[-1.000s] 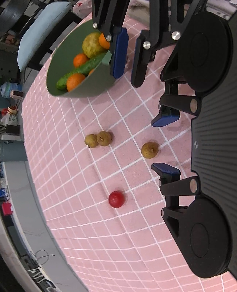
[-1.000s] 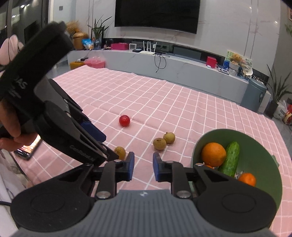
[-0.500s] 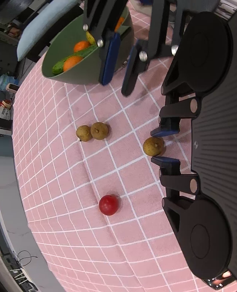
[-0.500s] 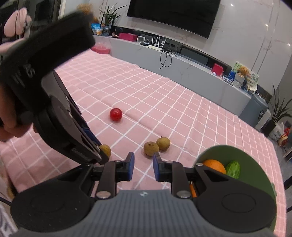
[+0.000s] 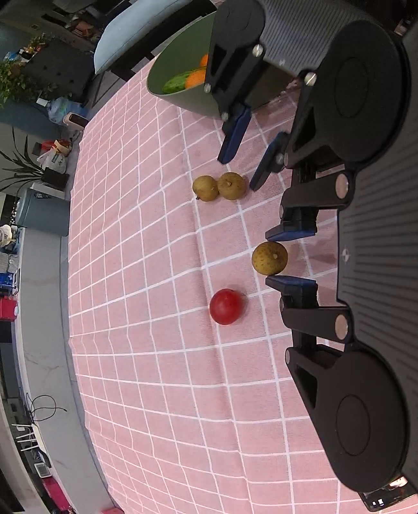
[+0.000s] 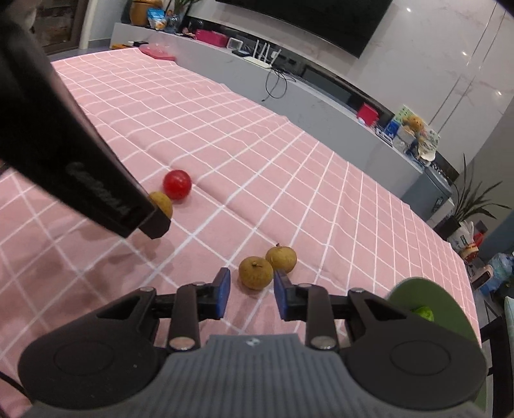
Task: Organize fruits
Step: 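Carry both small brown fruits over the colander and open both tools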
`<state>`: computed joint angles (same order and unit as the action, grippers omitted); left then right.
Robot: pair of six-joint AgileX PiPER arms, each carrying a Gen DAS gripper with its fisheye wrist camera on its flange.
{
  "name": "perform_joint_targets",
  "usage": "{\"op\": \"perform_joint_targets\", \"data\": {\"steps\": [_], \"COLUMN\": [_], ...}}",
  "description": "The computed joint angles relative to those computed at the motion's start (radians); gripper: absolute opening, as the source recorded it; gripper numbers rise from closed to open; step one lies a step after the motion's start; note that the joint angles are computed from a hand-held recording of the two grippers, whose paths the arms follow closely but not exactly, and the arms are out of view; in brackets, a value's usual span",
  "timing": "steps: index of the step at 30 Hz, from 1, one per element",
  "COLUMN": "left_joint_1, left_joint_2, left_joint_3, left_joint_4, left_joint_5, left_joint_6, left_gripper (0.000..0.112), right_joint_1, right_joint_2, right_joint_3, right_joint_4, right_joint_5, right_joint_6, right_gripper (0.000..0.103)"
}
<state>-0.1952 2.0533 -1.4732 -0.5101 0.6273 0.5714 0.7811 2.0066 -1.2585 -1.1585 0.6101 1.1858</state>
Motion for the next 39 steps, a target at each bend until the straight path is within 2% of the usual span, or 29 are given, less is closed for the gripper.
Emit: {"op": "perform_joint_targets", "data": {"steps": [8, 16, 20, 25, 29, 32, 35, 39], "left_joint_1": [-0.006, -0.011, -0.012, -0.031, -0.083, -0.138, -0.184, -0.257], "left_joint_2": [0.016, 0.005, -0.039, -0.106, -0.148, -0.156, -0.127, -0.072], "left_joint_3": [-0.011, 0.005, 0.026, 0.038, 0.029, 0.005, -0.058, -0.153], "left_joint_4": [-0.007, -0.003, -0.004, -0.072, -0.099, -0.096, -0.086, -0.032], "left_joint_5": [0.003, -0.012, -0.011, 0.019, 0.04, 0.054, 0.107, 0.169], "left_joint_6": [0.006, -0.004, -0.013, 0.024, 0.064, 0.077, 0.067, 0.039], "left_gripper": [0.025, 0.025, 0.025, 0.025, 0.025, 0.025, 0.025, 0.025], "right_joint_1": [-0.031, -0.032, -0.022, -0.023, -0.03, -0.056, -0.111, -0.175], "right_joint_2": [0.047, 0.019, -0.086, -0.275, -0.426, -0.528, -0.615, -0.672], "right_joint_3": [-0.047, -0.02, 0.057, 0.183, 0.281, 0.35, 0.419, 0.484], "right_joint_4": [0.036, 0.017, 0.001, -0.017, -0.004, 0.057, 0.149, 0.214], "right_joint_5": [-0.007, -0.018, -0.037, -0.057, -0.031, -0.017, -0.039, -0.059], "right_joint_6": [-0.015, 0.019, 0.064, 0.165, 0.2, 0.177, 0.127, 0.049], "right_gripper": [0.024, 0.021, 0.021, 0.021, 0.021, 0.021, 0.021, 0.021]}}
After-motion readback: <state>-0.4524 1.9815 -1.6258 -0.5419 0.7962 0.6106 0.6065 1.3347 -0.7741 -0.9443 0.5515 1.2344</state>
